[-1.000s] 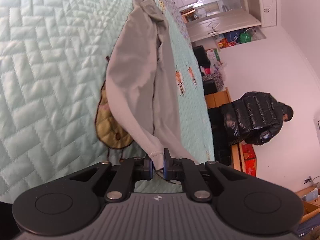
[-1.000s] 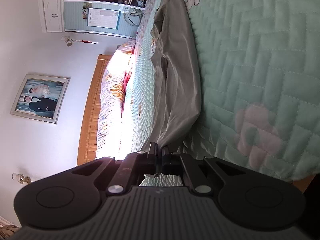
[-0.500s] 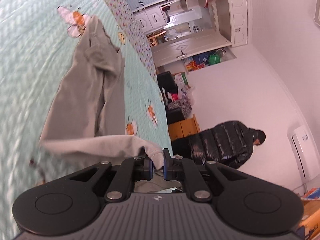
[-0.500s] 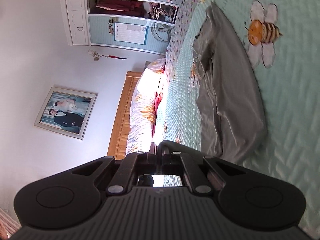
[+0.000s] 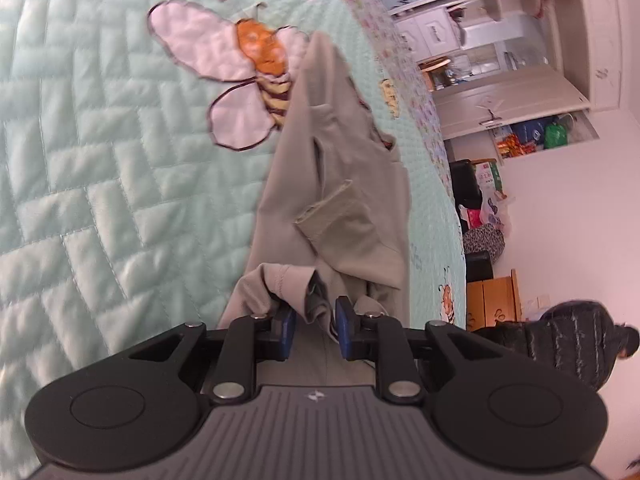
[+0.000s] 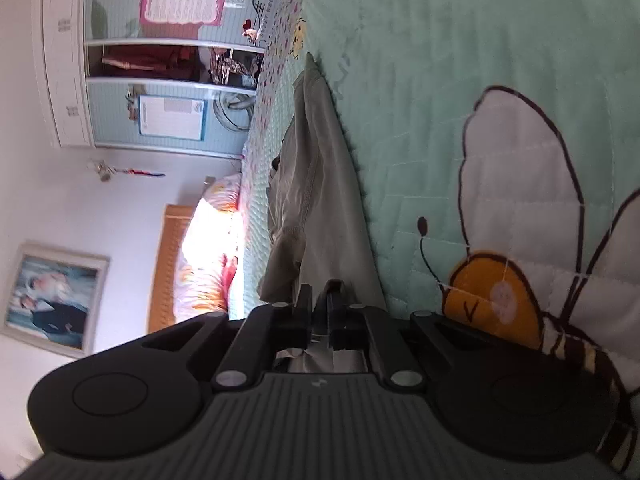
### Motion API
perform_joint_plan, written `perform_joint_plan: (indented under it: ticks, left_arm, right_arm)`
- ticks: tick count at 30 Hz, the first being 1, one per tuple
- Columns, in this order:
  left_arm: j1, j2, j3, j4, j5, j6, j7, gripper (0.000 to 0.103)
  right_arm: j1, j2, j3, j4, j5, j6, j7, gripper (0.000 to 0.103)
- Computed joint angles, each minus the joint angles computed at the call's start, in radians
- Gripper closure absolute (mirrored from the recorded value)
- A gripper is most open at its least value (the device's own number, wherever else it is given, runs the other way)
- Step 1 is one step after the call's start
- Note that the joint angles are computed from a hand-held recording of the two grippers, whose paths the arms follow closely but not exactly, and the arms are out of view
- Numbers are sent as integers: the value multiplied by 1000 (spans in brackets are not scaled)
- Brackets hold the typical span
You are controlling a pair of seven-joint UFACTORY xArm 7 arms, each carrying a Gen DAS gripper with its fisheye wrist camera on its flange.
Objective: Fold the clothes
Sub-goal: 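Lift the cuffs and fold the legs over toward the waistband, then open both grippers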
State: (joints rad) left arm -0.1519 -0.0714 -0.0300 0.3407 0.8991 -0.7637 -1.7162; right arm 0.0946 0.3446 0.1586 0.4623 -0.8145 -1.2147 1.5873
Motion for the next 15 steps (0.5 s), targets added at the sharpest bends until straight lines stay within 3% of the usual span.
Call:
perform_joint_plan:
  ticks: [2, 4, 6, 9, 12, 15]
  left_arm:
    - [-1, -25, -6, -33, -72, -36, 67, 42]
    - [-7, -59, -6, -72, -146, -64, 99, 32]
    - [-20, -104, -3, -122, -242, -94, 86, 32]
    - [-48, -159, 9, -155, -284, -124, 86, 30]
    - [-98, -171, 47, -139, -224, -126, 64, 30]
    - [-110, -105, -1, -95, -286, -164, 95, 30]
  right_arm:
    - [-6, 64, 13, 4, 28, -127, -23, 63]
    - [-3, 92, 25, -5, 76, -212, -35, 50]
    - [9, 65, 30, -33, 128, -233, -37, 45]
    - [42, 8, 35, -69, 191, -266, -68, 44]
    - [67, -26, 25, -31, 119, -224, -72, 44]
    - [89, -34, 24, 24, 62, -148, -61, 44]
